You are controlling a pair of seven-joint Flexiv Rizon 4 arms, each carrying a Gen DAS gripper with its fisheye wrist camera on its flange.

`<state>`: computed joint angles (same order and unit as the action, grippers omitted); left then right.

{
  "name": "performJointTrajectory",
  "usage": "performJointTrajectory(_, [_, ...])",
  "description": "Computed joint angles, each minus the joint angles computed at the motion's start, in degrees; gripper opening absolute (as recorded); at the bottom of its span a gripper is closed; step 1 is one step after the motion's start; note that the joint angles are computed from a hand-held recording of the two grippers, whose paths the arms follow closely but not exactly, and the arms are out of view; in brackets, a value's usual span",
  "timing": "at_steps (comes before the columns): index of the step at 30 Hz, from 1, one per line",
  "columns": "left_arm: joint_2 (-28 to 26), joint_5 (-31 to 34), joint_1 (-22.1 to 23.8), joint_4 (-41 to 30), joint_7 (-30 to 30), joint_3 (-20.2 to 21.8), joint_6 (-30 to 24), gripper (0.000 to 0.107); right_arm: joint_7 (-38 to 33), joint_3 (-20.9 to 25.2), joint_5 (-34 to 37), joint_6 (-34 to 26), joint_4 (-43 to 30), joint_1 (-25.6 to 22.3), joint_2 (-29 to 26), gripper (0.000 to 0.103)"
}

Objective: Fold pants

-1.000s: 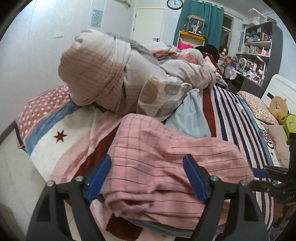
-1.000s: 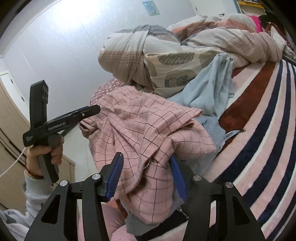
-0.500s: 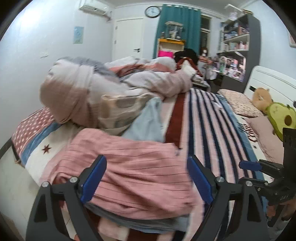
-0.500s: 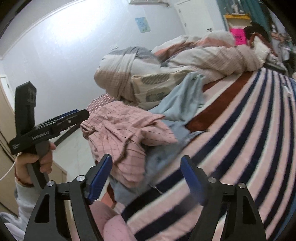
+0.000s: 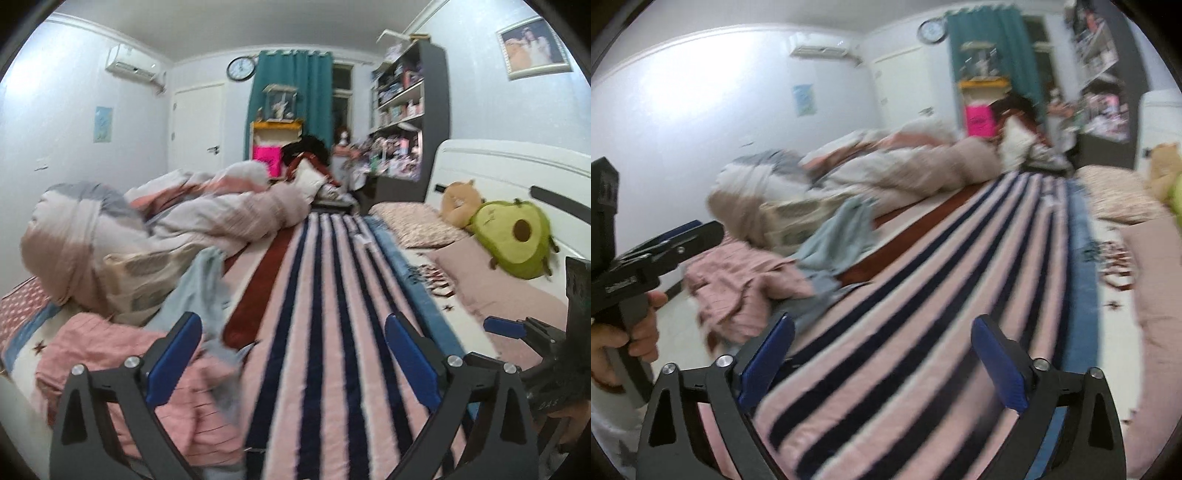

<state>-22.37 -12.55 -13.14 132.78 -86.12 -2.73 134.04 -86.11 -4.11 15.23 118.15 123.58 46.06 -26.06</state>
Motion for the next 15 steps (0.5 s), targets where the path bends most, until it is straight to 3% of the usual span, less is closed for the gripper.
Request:
performJointTrajectory(2, [-0.6, -0.1, -0.8, -0.8, 0.4, -0.2, 0.9, 0.098, -3.6, -7.9, 7.4, 1.5, 1.0, 7.9, 0.5, 0.101])
performJointTrajectory(5, [-1.0, 0.7, -0.9, -1.9, 0.8, -0.8, 0.3, 0.098, -8.1, -15.1, 15.7, 2.1, 1.2, 15.1, 0.6, 0.101])
performJointTrajectory(9, [-1.7, 1.8, -0.5, -3.1, 0.8, -1.2, -0.3, 0.098, -12.2, -20.1, 22.7, 2.3, 1.3, 19.9, 0.9, 0.101])
performJointTrajectory(15, [-2.0, 4.0, 0.4, -3.6, -0.8, -1.8, -0.7, 0.099, -15.7, -23.9, 28.3, 1.6, 1.1, 23.6, 1.2, 0.101])
